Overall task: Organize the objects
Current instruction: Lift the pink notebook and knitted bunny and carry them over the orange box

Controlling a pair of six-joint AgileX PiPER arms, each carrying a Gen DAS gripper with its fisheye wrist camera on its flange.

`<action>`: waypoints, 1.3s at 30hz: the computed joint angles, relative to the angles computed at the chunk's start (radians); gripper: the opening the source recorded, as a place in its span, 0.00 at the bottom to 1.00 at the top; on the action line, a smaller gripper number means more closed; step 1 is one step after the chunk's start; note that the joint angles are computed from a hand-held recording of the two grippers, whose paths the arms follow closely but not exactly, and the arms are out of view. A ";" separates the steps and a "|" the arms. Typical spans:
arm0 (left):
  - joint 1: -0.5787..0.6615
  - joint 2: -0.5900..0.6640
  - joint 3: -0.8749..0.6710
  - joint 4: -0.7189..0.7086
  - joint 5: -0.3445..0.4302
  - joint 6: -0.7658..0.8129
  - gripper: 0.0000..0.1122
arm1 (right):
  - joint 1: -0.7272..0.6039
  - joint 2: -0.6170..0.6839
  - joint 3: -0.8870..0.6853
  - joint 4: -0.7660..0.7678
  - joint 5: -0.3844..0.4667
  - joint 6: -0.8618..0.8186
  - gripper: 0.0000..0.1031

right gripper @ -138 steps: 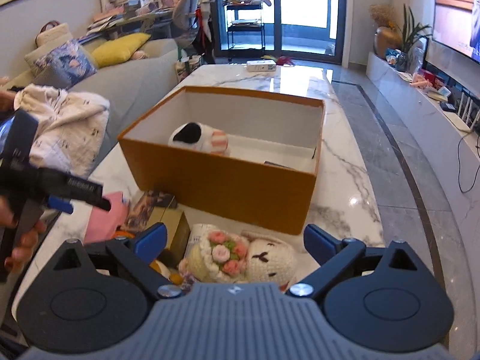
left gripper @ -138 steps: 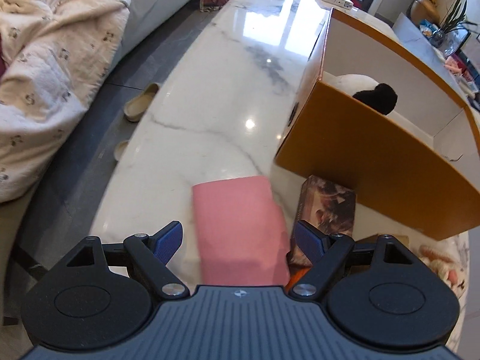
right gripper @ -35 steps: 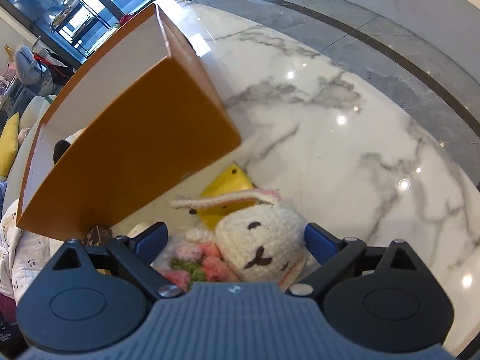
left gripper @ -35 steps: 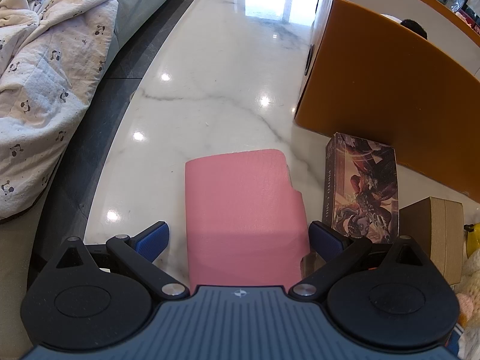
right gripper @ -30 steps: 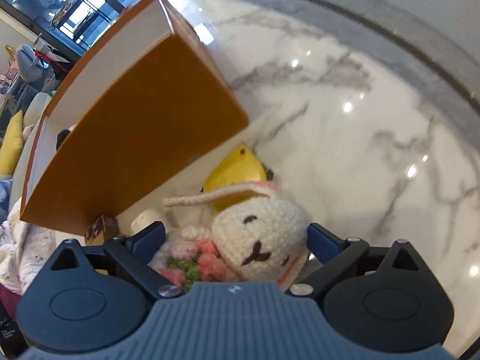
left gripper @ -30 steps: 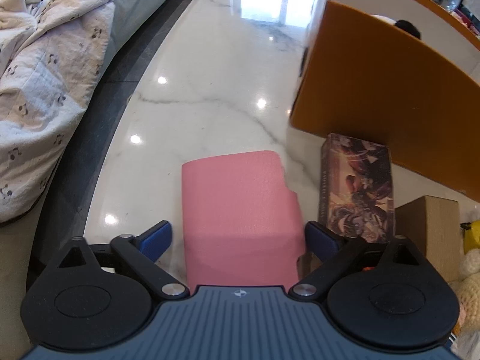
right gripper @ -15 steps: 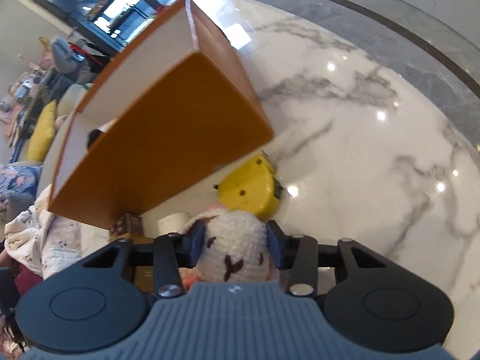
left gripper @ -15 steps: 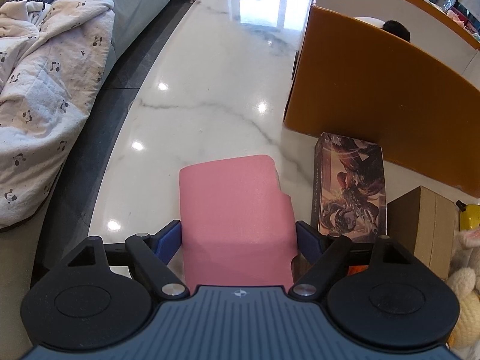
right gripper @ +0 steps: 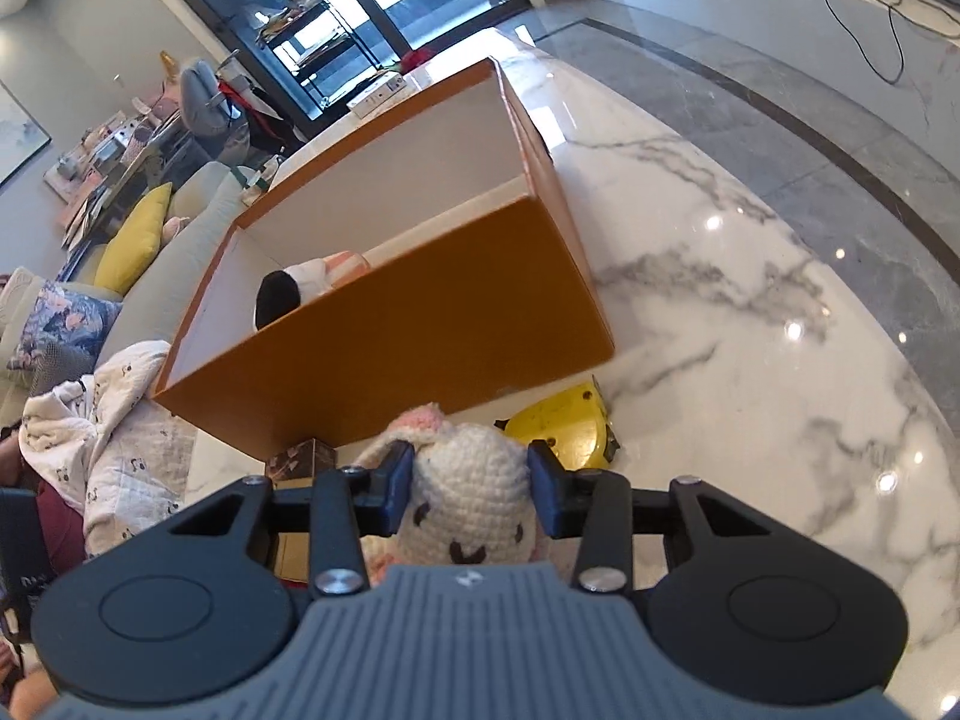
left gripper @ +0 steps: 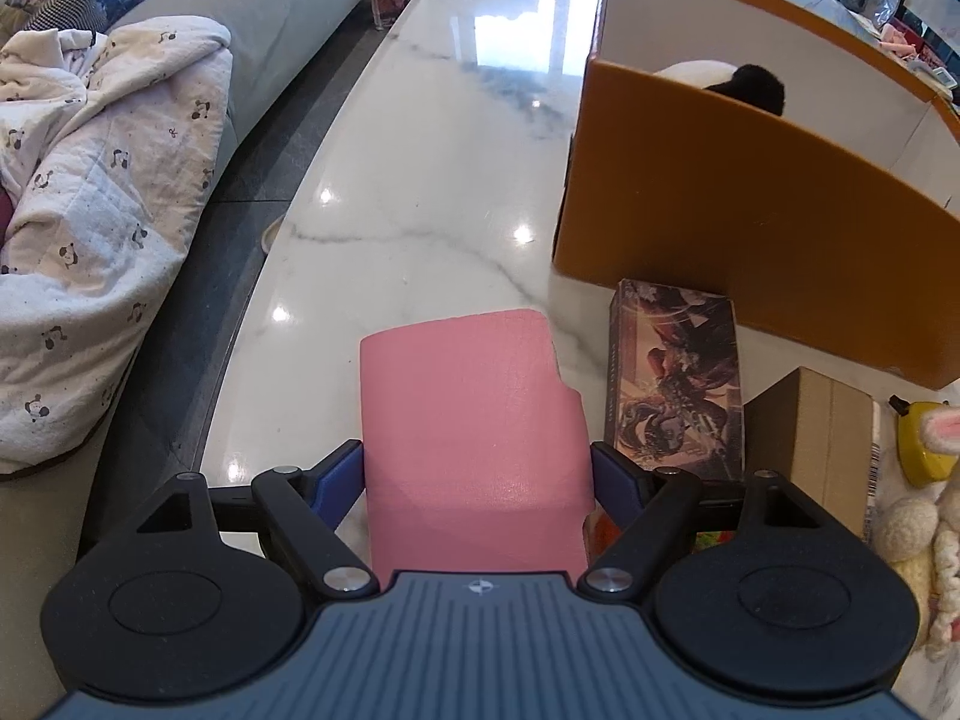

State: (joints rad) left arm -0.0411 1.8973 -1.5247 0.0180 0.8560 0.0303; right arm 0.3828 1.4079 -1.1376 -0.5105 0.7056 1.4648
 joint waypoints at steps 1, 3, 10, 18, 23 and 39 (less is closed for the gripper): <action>0.001 -0.001 0.000 -0.003 0.000 0.003 0.83 | 0.005 0.000 0.001 -0.007 0.002 -0.004 0.42; 0.001 -0.004 0.003 -0.004 0.000 0.006 0.83 | 0.019 -0.005 0.003 -0.044 0.005 0.008 0.41; 0.003 -0.007 -0.009 -0.010 0.014 0.001 0.83 | 0.051 -0.049 0.006 -0.152 0.028 0.064 0.41; 0.047 -0.069 -0.026 -0.116 0.054 0.089 0.83 | 0.055 -0.100 0.005 -0.185 0.037 0.069 0.41; 0.071 -0.106 -0.056 -0.190 0.072 0.125 0.83 | 0.090 -0.125 -0.013 -0.243 0.075 0.094 0.41; -0.048 0.034 -0.411 -0.284 0.044 0.085 0.83 | -0.002 -0.039 -0.242 -0.322 0.021 0.058 0.41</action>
State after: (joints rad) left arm -0.0891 1.9311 -1.9354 -0.2660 0.9001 0.1153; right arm 0.3807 1.3686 -1.3793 -0.8322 0.7265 1.5230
